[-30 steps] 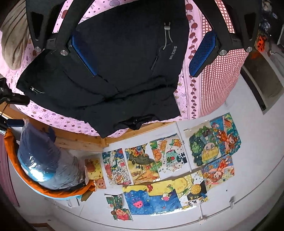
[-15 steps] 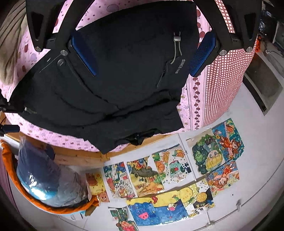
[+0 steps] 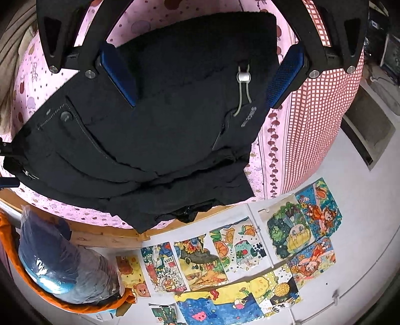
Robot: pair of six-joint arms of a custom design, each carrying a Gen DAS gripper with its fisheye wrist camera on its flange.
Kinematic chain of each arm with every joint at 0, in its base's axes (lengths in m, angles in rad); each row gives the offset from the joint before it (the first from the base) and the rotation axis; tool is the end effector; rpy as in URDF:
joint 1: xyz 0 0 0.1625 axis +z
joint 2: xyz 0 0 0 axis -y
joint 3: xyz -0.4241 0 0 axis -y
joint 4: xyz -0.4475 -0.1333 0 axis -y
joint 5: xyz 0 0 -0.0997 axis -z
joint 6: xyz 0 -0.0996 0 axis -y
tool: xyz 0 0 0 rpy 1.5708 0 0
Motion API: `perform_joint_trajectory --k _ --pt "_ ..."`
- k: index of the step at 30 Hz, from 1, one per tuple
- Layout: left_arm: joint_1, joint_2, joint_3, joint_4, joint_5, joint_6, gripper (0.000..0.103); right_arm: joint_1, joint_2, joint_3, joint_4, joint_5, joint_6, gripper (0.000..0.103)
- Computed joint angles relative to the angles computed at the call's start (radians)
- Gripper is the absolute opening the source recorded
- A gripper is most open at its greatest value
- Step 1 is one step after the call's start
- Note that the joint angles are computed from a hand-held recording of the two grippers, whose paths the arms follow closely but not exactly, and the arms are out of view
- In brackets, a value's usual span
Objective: Fold large clothes
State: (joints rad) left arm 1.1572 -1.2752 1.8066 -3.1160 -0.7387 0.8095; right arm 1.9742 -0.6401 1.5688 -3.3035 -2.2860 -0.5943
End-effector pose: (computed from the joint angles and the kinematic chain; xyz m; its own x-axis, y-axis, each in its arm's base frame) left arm -0.0593 -0.6499 0.3906 -0.4455 0.1407 -0.8841 0.7755 0.5541 -0.3026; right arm 0.3497 -0.6461 0.0771 -0.5764 -0.2430 0.7802 -0.7183 0.6060 -0.3419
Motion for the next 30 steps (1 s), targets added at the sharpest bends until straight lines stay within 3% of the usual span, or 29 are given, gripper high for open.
perform_joint_trajectory --k 7,11,18,23,26,30 --pt "0.007 -0.046 0.070 -0.026 -0.034 0.050 0.103 0.006 -0.010 0.031 0.019 -0.015 -0.038 0.091" --pt "0.010 -0.088 0.108 0.024 -0.068 0.038 0.103 0.007 -0.023 0.057 0.024 -0.026 -0.054 0.091" --pt "0.026 -0.094 0.130 0.054 -0.038 0.054 0.103 0.016 -0.018 0.065 0.028 -0.089 -0.139 0.091" --pt "0.032 -0.066 0.145 -0.047 -0.010 0.118 0.103 0.033 0.013 0.049 -0.006 -0.152 -0.248 0.091" --pt "0.027 -0.022 0.150 -0.203 0.022 0.221 0.103 0.044 0.046 0.029 -0.075 -0.188 -0.328 0.091" --pt "0.028 0.028 0.126 -0.319 0.050 0.279 0.103 0.048 0.087 -0.001 -0.193 -0.213 -0.385 0.091"
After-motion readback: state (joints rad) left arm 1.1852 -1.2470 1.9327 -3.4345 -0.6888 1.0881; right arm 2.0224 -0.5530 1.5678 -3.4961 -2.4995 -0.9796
